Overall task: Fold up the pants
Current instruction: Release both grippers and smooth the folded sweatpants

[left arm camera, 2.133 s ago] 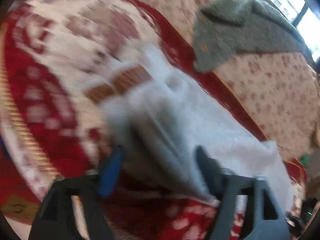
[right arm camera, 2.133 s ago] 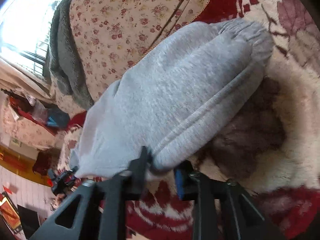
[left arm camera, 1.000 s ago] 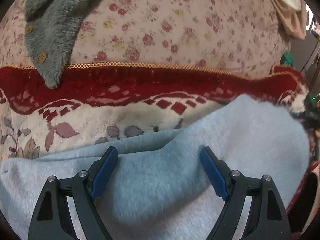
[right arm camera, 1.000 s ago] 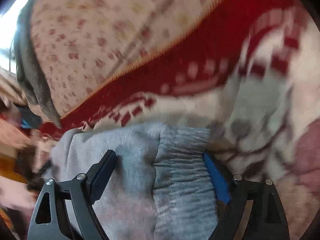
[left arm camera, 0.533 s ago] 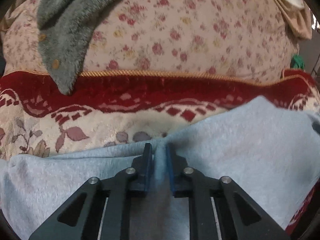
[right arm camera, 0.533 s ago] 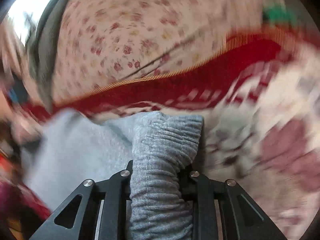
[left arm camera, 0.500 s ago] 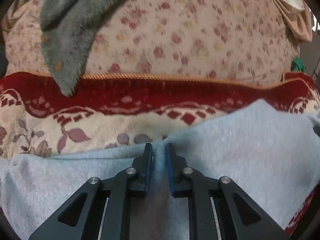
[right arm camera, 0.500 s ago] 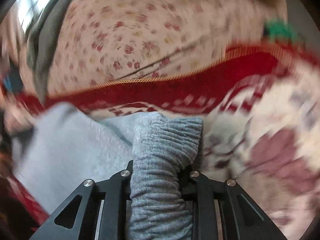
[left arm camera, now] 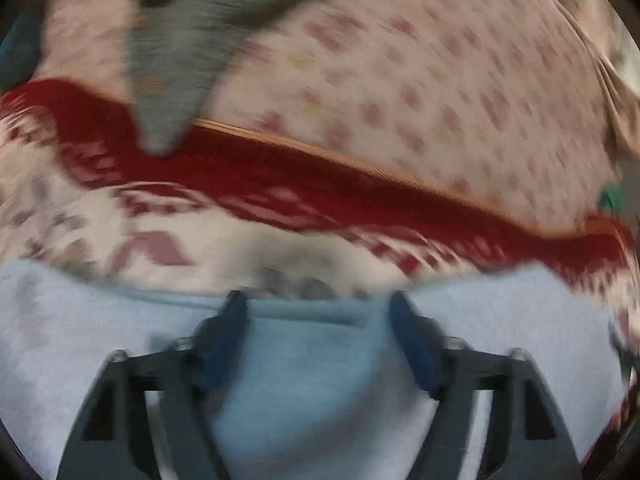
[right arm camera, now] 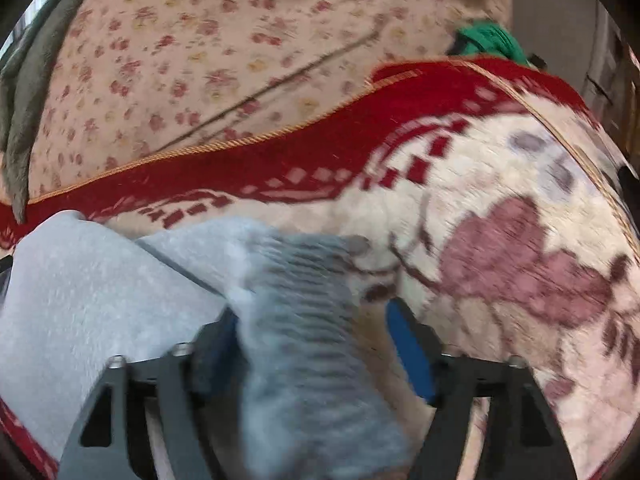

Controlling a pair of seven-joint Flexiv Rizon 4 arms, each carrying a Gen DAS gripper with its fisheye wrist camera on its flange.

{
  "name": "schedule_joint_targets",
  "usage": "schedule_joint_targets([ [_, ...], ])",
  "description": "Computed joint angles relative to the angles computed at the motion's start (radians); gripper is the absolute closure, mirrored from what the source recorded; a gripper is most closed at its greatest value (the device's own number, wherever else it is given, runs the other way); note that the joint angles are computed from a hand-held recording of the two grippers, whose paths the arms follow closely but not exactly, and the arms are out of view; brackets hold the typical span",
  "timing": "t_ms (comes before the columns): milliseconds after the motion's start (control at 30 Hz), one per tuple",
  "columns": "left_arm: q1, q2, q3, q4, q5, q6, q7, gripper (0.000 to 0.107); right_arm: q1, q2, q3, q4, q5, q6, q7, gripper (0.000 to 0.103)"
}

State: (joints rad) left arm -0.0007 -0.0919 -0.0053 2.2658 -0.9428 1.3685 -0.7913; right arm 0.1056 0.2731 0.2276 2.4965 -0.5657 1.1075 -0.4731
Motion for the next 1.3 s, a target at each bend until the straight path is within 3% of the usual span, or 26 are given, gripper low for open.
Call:
schedule_joint_targets([
  [67,0.02,0.023,0.021,0.006,-0.03,-0.022,-0.016,0.033,0.019,0.053,0.002,0.011,0.062,-0.014,-0.026,0.024],
  [167,0.045,0.058,0.067,0.027,0.06,-0.026,-0.087,0.033,0.021,0.104,0.04,0.004,0.043,-0.044,-0.025,0.023],
  [267,0.058,0.096,0.089,0.051,0.053,-0.05,-0.05,0.033,0.051,0.09,0.052,-0.021,0.04,0.049,-0.027,0.023],
  [333,0.07,0.117,0.108,0.07,0.13,-0.044,-0.073,0.033,0.087,0.054,0.055,-0.041,0.067,0.123,-0.039,0.021],
  [433,0.088,0.115,0.125,0.078,0.215,-0.049,-0.098,0.033,0.218,-0.077,0.038,-0.12,0.209,0.232,-0.138,0.02],
  [567,0.124,0.059,0.177,0.057,0.534,-0.01,-0.307,0.033,0.35,-0.243,0.046,-0.275,0.376,0.217,-0.303,0.02],
  [600,0.134,0.054,0.173,0.066,0.528,0.007,-0.303,0.032,0.381,-0.295,0.052,-0.326,0.4,0.216,-0.353,0.02],
  [667,0.174,0.055,0.119,0.09,0.408,0.036,-0.223,0.032,0.401,-0.352,0.072,-0.387,0.397,0.187,-0.377,0.02],
  [767,0.178,0.044,0.143,0.085,0.473,0.084,-0.263,0.033,0.437,-0.442,0.094,-0.493,0.416,0.159,-0.44,0.02],
  [867,0.183,0.059,0.106,0.114,0.291,0.102,-0.12,0.041,0.464,-0.496,0.101,-0.549,0.414,0.162,-0.467,0.02],
  [967,0.151,0.105,0.106,0.154,0.164,0.145,-0.017,0.042,0.485,-0.546,0.108,-0.608,0.415,0.144,-0.496,0.02],
  [1033,0.129,0.15,0.131,0.17,0.097,0.115,0.011,0.04,0.492,-0.575,0.12,-0.652,0.424,0.123,-0.532,0.02],
  [1167,0.131,0.264,0.207,0.207,0.074,0.027,-0.08,0.031,0.515,-0.647,0.134,-0.775,0.419,0.052,-0.636,0.018],
  [1233,0.141,0.317,0.227,0.241,0.08,0.03,-0.133,0.025,0.531,-0.683,0.135,-0.84,0.416,0.014,-0.686,0.017],
  [1300,0.205,0.359,0.228,0.286,0.207,0.07,-0.294,0.011,0.545,-0.748,0.146,-0.944,0.424,-0.032,-0.755,0.016],
])
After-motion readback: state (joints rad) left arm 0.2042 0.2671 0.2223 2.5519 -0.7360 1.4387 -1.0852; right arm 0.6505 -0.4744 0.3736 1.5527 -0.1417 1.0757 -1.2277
